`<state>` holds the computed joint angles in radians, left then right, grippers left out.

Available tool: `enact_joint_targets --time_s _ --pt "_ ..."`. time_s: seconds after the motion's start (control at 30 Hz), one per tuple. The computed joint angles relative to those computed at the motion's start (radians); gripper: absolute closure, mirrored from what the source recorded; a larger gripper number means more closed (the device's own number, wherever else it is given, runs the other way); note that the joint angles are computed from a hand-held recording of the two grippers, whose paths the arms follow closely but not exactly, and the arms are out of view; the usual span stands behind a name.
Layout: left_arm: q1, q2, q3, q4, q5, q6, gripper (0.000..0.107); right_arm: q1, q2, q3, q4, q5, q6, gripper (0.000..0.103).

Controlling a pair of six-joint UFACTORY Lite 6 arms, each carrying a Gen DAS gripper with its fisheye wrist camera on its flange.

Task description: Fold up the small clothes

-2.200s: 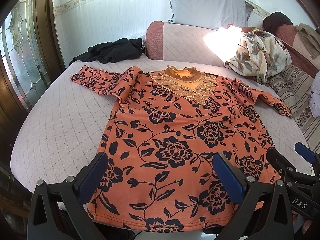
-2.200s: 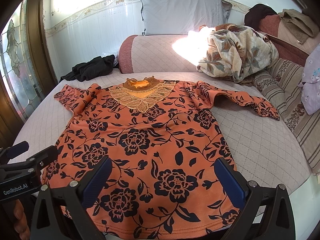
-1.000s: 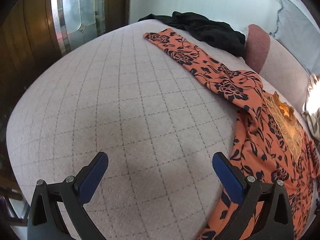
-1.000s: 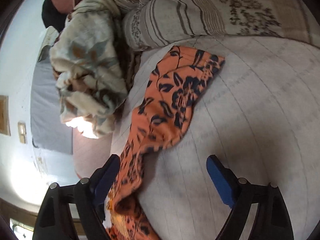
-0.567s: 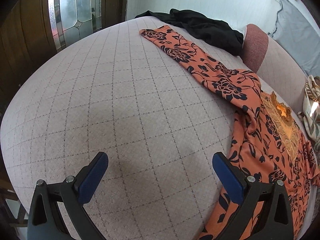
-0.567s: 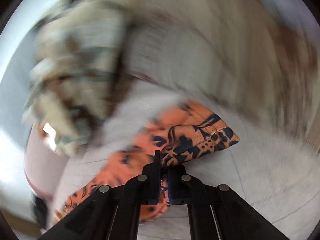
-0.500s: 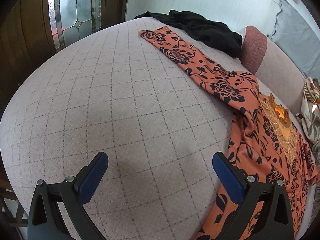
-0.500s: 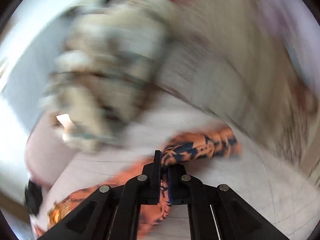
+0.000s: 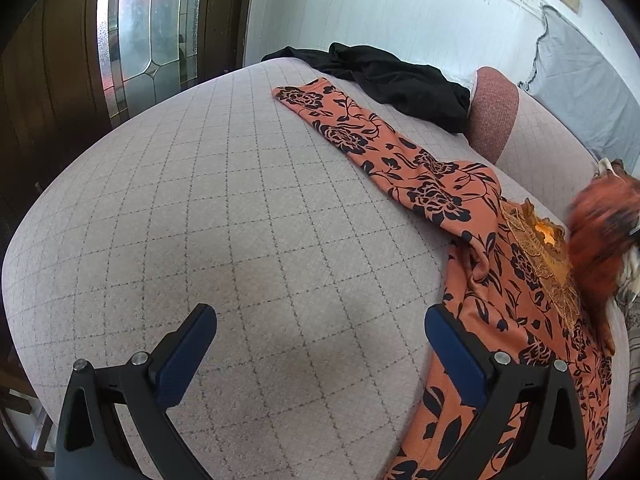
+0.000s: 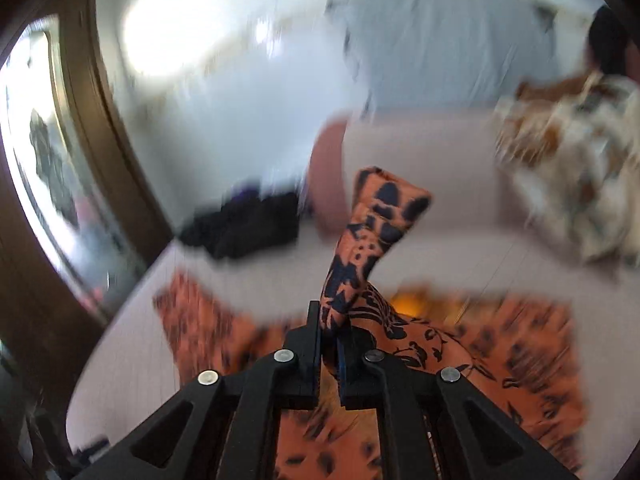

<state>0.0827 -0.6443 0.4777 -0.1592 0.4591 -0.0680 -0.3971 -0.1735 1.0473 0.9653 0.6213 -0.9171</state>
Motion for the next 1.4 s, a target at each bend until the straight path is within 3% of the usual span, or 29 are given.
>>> enact_joint_targets --time_s 0.03,0.07,0.1,0.17,0.23,0.43,0.53,0.73,0.83,0.9,1.07,1.17,1.23,1.4 --pt "0.006 0.004 0.000 -0.006 0.002 0.014 0.004 0.067 0.047 -0.060 -0.009 -0.063 0.001 0.070" --pt "0.015 0.007 -0.001 -0.018 0.005 0.034 0.004 0.109 0.106 -0.104 -0.034 -0.103 0.023 0.030" --pt "0.025 0.006 -0.003 -0.029 0.009 0.052 0.004 0.116 0.182 -0.128 -0.042 -0.109 0.029 0.018" --pt "0.048 0.007 -0.003 -0.076 0.012 0.105 0.004 0.076 0.208 -0.190 0.060 -0.105 -0.084 0.018" --pt "0.052 0.011 0.000 -0.094 0.012 0.118 0.004 -0.007 0.158 -0.222 0.134 -0.024 -0.201 0.018" --pt "-0.081 0.003 0.003 0.044 -0.007 -0.062 0.004 -0.256 0.223 -0.056 0.187 0.236 -0.181 0.011" --pt "-0.116 -0.011 -0.002 0.108 -0.008 -0.114 0.004 -0.227 0.313 0.011 0.243 0.318 -0.138 0.011" --pt "0.009 -0.062 0.001 -0.282 0.052 0.281 0.004 -0.183 0.241 -0.125 0.302 0.315 -0.197 0.011" --pt "-0.051 -0.131 0.006 -0.387 0.104 0.401 0.004 -0.338 0.160 -0.184 0.240 0.409 -0.267 0.011" --pt "-0.132 -0.090 0.054 -0.468 0.116 0.452 0.004 -0.461 0.116 -0.209 0.178 0.493 -0.342 0.011" --pt "-0.435 0.316 0.359 -0.563 0.008 0.426 0.004 -0.817 0.138 -0.198 0.049 0.733 -0.532 0.011" --pt "-0.559 0.619 0.603 -0.408 -0.029 0.279 0.006 -0.947 0.202 -0.167 0.064 0.820 -0.624 0.011" --pt "-0.592 0.784 0.745 -0.281 -0.006 0.164 0.016 -0.985 0.231 -0.158 0.079 0.813 -0.676 0.011" --pt "-0.591 1.004 0.912 -0.055 0.047 -0.058 0.017 -0.984 0.337 -0.070 0.095 0.798 -0.657 0.011"
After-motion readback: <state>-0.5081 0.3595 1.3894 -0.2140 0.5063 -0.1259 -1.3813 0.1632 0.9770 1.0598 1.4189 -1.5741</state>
